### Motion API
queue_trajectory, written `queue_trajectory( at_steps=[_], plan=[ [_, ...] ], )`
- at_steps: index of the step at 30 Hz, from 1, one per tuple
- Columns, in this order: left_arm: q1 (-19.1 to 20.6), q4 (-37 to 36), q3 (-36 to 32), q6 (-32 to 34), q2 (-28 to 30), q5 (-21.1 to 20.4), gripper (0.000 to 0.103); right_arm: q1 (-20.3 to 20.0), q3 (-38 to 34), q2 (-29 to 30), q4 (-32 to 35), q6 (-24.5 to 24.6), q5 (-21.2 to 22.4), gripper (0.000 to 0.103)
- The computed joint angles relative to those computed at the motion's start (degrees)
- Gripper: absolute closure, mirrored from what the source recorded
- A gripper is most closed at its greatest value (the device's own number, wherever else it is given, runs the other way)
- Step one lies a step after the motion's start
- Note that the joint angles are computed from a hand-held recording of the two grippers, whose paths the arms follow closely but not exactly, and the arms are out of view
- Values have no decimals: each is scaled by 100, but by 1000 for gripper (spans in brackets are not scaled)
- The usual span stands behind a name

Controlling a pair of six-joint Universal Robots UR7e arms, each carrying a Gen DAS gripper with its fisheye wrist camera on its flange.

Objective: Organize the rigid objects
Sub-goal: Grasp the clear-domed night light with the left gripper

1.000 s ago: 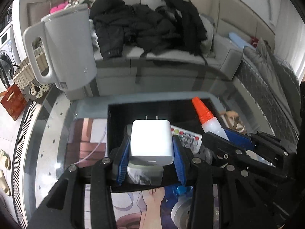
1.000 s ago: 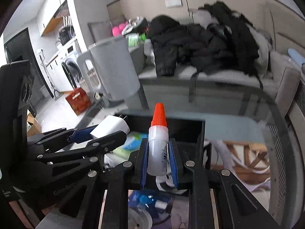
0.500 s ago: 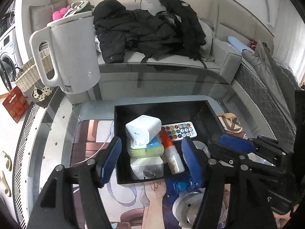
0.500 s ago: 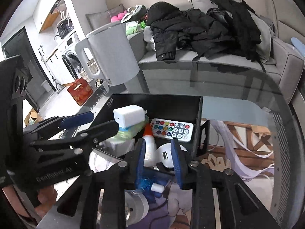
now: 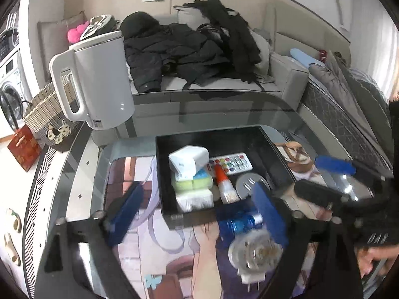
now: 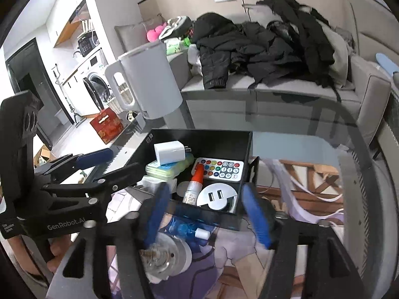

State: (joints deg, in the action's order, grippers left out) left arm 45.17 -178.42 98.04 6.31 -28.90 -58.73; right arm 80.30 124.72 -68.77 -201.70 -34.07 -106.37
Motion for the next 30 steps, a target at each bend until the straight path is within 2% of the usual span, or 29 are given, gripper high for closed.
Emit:
queue_trajectory(
  at_steps=[3,5,9,11,15,19,21,27,30],
  plan=[
    [-48,-128,299,190,-172,-136,11,-65,278,-275,-36,-112,148,25],
    [-119,-652,614,369,-267,-103,10,-126,481,-421,-189,-175,233,25],
    [-229,-1623,1090,781,-358,1,5,-385,1029,-744,-762,-360,840,24],
    [-312,-2040,1274,867,-336,193,5,-449,1216,-810,-1029,-494,958,19],
    [-376,-2745,1489,1135,-195,152,5,-578,1583,-808,-1708,-858,1182,12],
    [-374,-2427,1548,963,-251,-64,5,-582,1696,-680,-2105,-1195,1090,7],
    [-407,-2250,1499,836,-229,-49,5,-619,1718,-700,-2116,-1175,1109,3],
    [-458,-1839,1343,778,-107,-124,5,-627,1580,-736,-1841,-1033,984,3],
    [-485,-1513,1248,710,-64,-209,5,-581,1553,-650,-2027,-1032,869,3]
  ],
)
